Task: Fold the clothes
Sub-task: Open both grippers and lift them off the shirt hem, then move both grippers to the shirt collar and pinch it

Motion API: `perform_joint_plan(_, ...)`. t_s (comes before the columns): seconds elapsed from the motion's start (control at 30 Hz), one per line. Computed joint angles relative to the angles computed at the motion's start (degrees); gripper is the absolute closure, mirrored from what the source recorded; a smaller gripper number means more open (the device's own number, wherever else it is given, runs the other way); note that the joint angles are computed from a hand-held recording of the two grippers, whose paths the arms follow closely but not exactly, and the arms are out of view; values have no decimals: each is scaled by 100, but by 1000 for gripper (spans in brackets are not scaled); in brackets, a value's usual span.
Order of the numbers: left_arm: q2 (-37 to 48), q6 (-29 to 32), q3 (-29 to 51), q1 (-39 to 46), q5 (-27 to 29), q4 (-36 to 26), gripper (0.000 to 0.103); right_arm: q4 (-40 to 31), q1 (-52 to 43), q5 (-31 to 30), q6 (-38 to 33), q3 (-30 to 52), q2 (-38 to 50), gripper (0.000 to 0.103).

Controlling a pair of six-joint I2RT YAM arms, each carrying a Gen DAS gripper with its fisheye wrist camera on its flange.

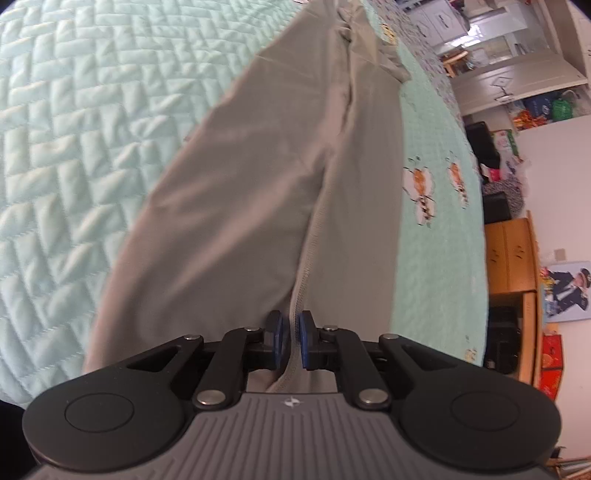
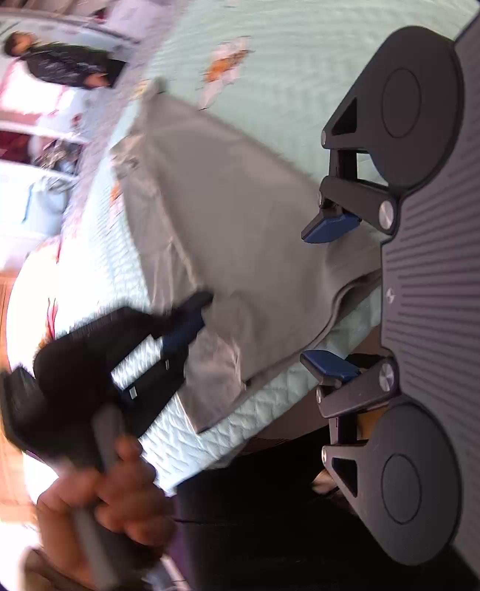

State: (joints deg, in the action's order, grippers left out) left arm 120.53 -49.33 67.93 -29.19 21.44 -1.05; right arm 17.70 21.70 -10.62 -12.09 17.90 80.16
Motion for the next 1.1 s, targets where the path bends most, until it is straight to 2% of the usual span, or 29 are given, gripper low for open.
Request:
perform_joint_plan(0.1,-36,-135,-170,65,77,247,92,-88,-479,-419,369,12,-42,38)
perform_joint_plan(0.2,-198,-226,-355,107,71,384,82,-92,-1137,-1273,781,28,-20,37)
perform_joint_plan(0.27,-445,-252,-545,108,-96,467,74,77,-1648,-1904,1298,94,228,37)
perform_joint_plan(0.37,-803,-147,-829,102,-111,748,73,460,-2368,-2873,2411,248,824,37)
perform_joint_plan(0.47,-874,105,-900,-10,285,927,62,1273,-2832,-3764,3577,245,1397,37)
perform_joint_plan(0.6,-439,196,-661,-198,256,729,61,2736,-2905,-4709,5035,349,2473,37)
perform_joint_plan(0.63,-287,167,-642,-208,223,782,62,2815,-2844,-4765,5182,444,2704,37)
perform_joint_plan(0.7,-124,21,-693,-188,245,972,63,2013,-2614,-4228,4796,689,2767,37)
perform_joint_plan(0.73,-158,-19,-710,-148,318,981,63,1708,-2533,-3974,4596,752,2742,45)
perform_joint_plan(0.77,-197,-42,-714,-106,393,963,63,1753,-2522,-3956,4590,705,2708,45)
perform_joint_plan(0.97,-525,-74,-815,116,583,1058,61,701,-2189,-2916,4285,798,1597,38)
perform_joint_plan(1.1,-712,-315,-838,413,908,1366,59,453,-2152,-2685,4358,1279,1403,38)
